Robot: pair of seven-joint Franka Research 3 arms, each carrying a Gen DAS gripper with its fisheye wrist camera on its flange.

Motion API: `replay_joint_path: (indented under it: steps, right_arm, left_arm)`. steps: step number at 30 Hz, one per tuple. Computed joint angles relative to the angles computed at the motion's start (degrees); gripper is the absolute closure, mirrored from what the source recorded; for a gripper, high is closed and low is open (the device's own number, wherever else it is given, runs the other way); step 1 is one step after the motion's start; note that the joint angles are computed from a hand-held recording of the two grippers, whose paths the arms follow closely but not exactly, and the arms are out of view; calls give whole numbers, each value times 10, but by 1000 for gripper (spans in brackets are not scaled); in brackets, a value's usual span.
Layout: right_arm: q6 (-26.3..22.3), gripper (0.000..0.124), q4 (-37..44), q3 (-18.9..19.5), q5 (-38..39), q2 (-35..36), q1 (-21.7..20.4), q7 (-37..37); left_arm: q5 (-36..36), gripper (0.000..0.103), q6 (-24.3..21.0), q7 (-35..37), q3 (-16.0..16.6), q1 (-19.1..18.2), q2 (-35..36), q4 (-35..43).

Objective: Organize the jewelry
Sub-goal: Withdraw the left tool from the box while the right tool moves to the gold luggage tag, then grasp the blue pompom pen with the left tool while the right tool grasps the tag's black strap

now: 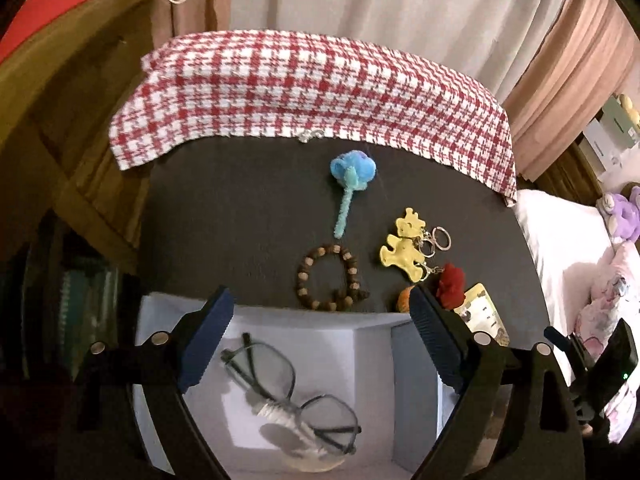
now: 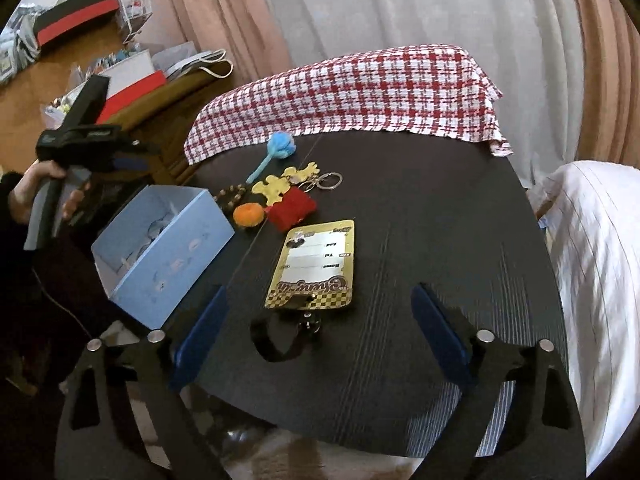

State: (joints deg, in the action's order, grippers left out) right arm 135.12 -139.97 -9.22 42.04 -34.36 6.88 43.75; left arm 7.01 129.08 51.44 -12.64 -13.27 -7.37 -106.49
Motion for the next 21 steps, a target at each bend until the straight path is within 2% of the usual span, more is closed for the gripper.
replay_joint_path:
  steps: [3,7,9,13,15,17,21]
  right_arm:
    - [-14,62,2,13,-31,4,-9,16]
    - [-11,69,-13,26,-50,-4,-4,8]
    - [-1,77,-18,31,-59,-8,-2,8]
    - [-8,88,-17,21,-57,-6,7,0]
    - [-22,100,-12,12,-49,-1,13,-7]
    - [-27,106,-11,13,-46,0,13,-10]
    - [-26,109,-15,17,-45,-1,8,-8]
  left_arm:
    - [3,14,2,8,-2,-2,20,13]
    - [3,14,-2,18,-2,-2,46,37]
    - [5,14,-2,22,-2,-2,58,51]
    - [18,14,-10,30,-2,-2,95,95]
    - [33,14,-23,31,-1,-3,128,138]
    - [35,14,-37,34,1,-2,165,185]
    - [54,14,-91,50,7,-13,255,302]
